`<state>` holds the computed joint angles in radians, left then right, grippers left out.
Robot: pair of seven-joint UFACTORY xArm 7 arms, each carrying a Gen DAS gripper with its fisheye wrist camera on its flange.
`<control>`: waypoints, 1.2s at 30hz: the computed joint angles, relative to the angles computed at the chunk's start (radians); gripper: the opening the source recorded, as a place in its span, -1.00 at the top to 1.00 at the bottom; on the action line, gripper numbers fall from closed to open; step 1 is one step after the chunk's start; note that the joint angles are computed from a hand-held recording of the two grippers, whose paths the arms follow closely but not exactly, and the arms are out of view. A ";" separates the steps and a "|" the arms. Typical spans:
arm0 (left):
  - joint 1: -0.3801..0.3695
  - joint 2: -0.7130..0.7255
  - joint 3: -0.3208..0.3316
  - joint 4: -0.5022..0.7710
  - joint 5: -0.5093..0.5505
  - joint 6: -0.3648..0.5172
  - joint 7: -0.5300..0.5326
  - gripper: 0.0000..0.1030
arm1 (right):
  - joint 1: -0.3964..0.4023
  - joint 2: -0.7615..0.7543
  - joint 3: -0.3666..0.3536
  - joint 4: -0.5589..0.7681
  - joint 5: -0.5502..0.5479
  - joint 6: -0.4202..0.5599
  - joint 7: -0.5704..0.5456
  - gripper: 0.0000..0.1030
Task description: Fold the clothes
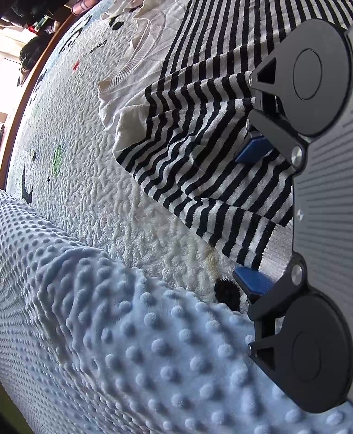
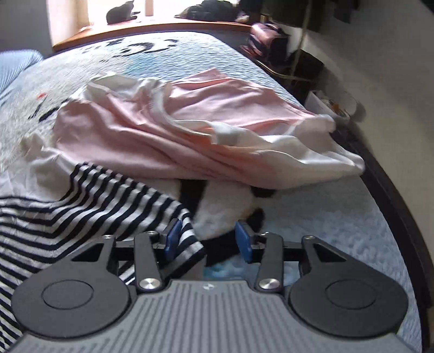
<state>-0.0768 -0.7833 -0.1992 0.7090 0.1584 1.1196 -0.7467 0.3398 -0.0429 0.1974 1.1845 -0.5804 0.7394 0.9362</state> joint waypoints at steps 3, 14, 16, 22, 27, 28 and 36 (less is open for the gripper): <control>-0.004 -0.010 0.006 -0.006 -0.005 -0.002 0.006 -0.67 | -0.037 -0.091 0.017 -0.061 -0.039 0.005 0.139 0.20; -0.006 -0.025 -0.003 -0.006 -0.011 0.013 0.010 -0.68 | -0.063 -0.237 0.070 -0.345 0.412 -0.350 0.219 0.95; -0.006 -0.025 -0.004 -0.004 -0.010 0.015 0.007 -0.68 | -0.098 -0.211 0.134 -0.274 0.257 -0.275 0.214 0.95; -0.007 -0.024 -0.009 -0.001 -0.008 0.023 -0.001 -0.72 | -0.027 -0.163 0.227 -0.095 -0.212 -0.024 -0.142 0.95; -0.009 -0.020 -0.010 0.001 -0.007 0.024 -0.008 -0.74 | 0.055 -0.088 0.202 -0.021 -0.149 0.277 -0.301 0.82; -0.010 -0.019 -0.008 0.002 -0.008 0.025 -0.007 -0.74 | 0.040 -0.083 0.199 -0.009 -0.108 0.329 -0.244 0.82; -0.010 -0.017 -0.012 -0.004 -0.001 0.011 -0.006 -0.80 | -0.068 -0.261 -0.015 -0.321 0.383 -0.235 0.356 0.40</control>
<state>-0.0863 -0.8007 -0.2111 0.7047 0.1577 1.1301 -0.7524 0.2721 -0.3040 0.1828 0.8631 -0.1969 0.5048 1.2917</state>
